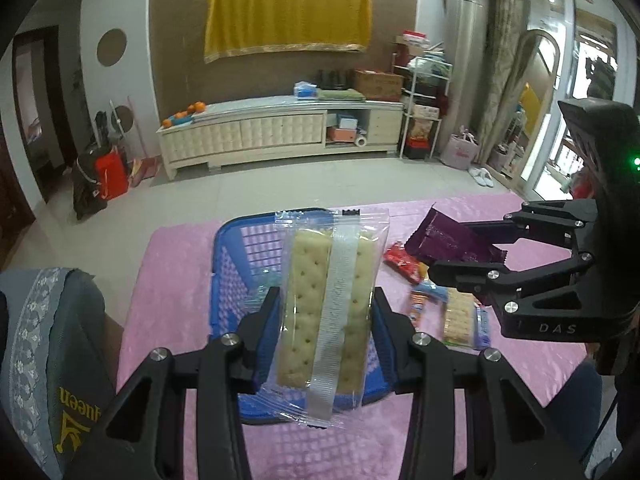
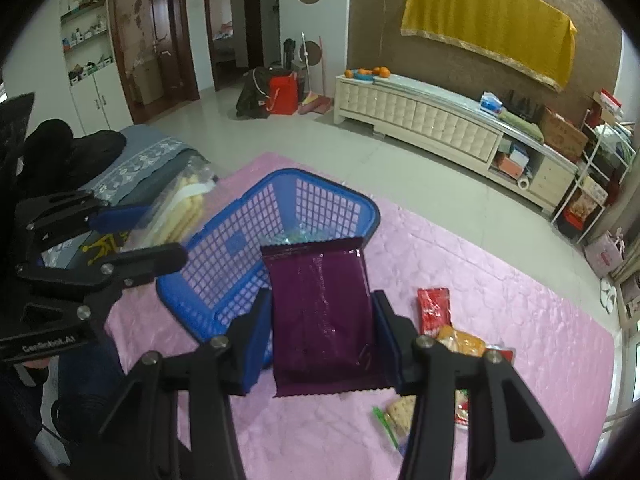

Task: Organize snacks
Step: 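Carry the cracker pack and purple packet over the blue basket with both grippers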

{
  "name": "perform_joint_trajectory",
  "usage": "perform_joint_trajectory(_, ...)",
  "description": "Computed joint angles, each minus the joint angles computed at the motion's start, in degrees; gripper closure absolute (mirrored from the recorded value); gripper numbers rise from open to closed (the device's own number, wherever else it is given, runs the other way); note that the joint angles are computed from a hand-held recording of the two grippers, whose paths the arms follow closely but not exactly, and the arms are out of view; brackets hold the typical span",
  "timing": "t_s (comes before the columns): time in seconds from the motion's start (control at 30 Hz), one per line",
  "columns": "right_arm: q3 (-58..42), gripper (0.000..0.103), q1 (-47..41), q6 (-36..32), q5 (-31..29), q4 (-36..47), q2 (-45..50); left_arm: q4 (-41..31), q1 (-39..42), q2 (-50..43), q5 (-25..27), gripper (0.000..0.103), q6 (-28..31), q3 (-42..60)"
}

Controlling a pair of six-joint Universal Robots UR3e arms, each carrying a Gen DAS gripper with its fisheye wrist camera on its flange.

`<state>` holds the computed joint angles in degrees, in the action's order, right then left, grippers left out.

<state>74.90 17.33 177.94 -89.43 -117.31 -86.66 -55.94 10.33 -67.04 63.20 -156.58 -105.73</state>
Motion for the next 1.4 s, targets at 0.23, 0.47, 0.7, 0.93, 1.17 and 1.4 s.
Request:
perform_joint_trajectory(0.23,-7.8,0.050,0.2,0.7,-0.2,0.8,9.9,3.5,1.6,-6.6,0.7,0.062,0.8,0.6)
perform_joint_trajectory(0.47,-19.8,0.050,1.2,1.2,-2.1,3.9,21.9,7.1,2.5,-10.6,-0.7,0.062,0.4,-0.9)
perform_joint_trajectory(0.7,-32.2,0.048,2.9,1.7,-8.3,9.0,32.1,6.4,3.7,-10.1,-1.0,0.062,-0.8,-1.5)
perform_joint_trajectory(0.93,-23.1,0.012,2.1,5.5,-8.3,4.2,26.8,3.6,5.4,-7.2,-0.8,0.062,0.0,-2.5)
perform_joint_trajectory(1.17,-15.2,0.005,1.7,8.3,-6.4,2.2,20.2,3.6,4.0,-6.2,0.2,0.062,0.2,-3.0)
perform_joint_trajectory(1.4,-5.8,0.002,1.1,10.5,-5.4,-1.0,12.9,4.1,1.3,-7.4,1.2,0.062,-0.5,-2.0)
